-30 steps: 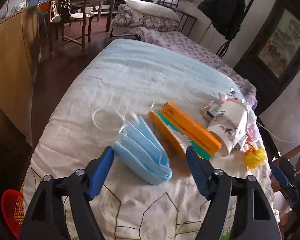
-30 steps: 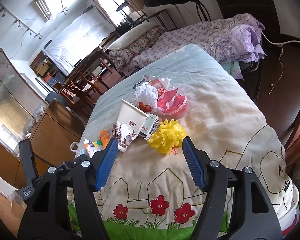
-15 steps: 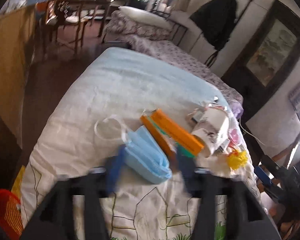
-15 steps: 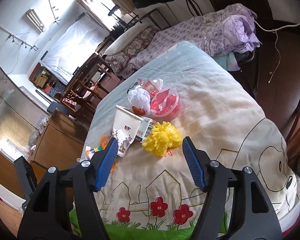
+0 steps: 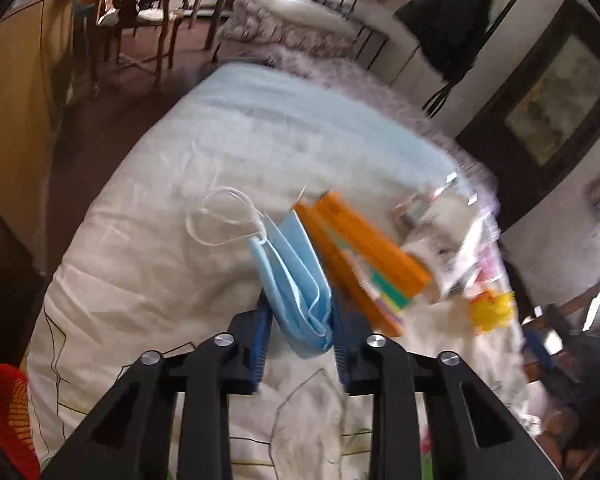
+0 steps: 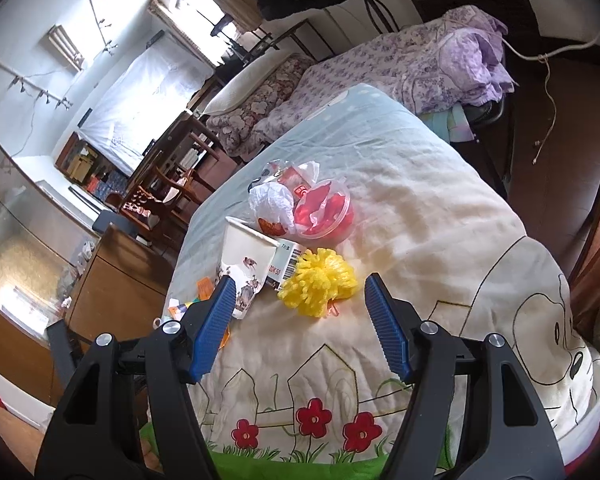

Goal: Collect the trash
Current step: 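Grasp the blue face mask with the left gripper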

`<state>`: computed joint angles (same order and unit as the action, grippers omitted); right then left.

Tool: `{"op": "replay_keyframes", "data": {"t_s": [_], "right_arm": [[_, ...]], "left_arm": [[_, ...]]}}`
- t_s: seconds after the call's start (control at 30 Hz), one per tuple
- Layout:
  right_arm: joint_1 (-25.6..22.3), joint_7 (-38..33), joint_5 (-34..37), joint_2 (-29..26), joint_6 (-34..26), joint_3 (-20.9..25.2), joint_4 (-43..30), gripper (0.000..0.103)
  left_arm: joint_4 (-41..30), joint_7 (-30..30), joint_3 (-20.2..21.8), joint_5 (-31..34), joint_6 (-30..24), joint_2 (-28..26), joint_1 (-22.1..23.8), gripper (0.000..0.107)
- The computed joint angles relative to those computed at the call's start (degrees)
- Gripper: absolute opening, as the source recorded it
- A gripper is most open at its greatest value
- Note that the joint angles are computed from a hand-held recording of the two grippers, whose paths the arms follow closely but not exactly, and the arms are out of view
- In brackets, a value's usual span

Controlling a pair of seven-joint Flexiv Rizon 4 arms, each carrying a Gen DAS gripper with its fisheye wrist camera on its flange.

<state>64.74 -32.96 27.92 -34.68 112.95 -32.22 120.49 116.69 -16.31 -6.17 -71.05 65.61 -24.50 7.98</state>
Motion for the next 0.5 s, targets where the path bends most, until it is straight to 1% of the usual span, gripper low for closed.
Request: {"op": "replay_keyframes", "data": {"t_s": [0.07, 0.1, 0.17, 0.2, 0.23, 0.37, 0.43, 0.5], "right_arm": [[-1.3, 0.36, 0.04, 0.2, 0.55, 1.41, -0.06, 0.066], [-1.79, 0.41, 0.15, 0.25, 0.76, 1.99, -0.12, 0.066], [-4.04, 0.45, -0.22, 0.38, 1.07, 4.28, -0.59, 0.066], [-5.35, 0.44, -0.71, 0.51, 0.52, 5.47, -1.03, 0.066], [-6.34, 0.49, -1.19, 0.61, -0.07, 6.32, -1.37, 0.065], [-13.68, 2.64, -5.11, 0.8, -2.79, 12.91, -3.39, 0.063], [-16.87, 3.96, -7.41, 0.63, -3.92, 15.57, -4.29, 0.063], [-19.12, 5.4, -9.93, 0.27, -5.96, 17.18, -5.38, 0.063]], "left_arm": [[0.96, 6.49, -1.62, -7.43, -0.52, 1.86, 0.71, 0.027], [1.27, 9.24, -1.51, -10.61, -1.3, 2.7, 0.5, 0.027], [1.66, 13.14, -0.86, -15.45, -2.12, 3.94, -0.55, 0.027], [1.74, 14.13, -0.34, -16.76, -2.71, 4.28, -1.07, 0.027], [1.86, 14.59, 0.33, -17.35, -3.61, 4.55, -1.45, 0.027], [1.85, 13.72, 2.56, -16.14, -4.47, 4.4, -3.37, 0.027], [1.67, 13.64, 2.79, -16.11, -4.04, 4.44, -4.04, 0.027], [1.74, 14.67, 2.86, -16.88, -3.32, 4.58, -4.67, 0.027]]}}
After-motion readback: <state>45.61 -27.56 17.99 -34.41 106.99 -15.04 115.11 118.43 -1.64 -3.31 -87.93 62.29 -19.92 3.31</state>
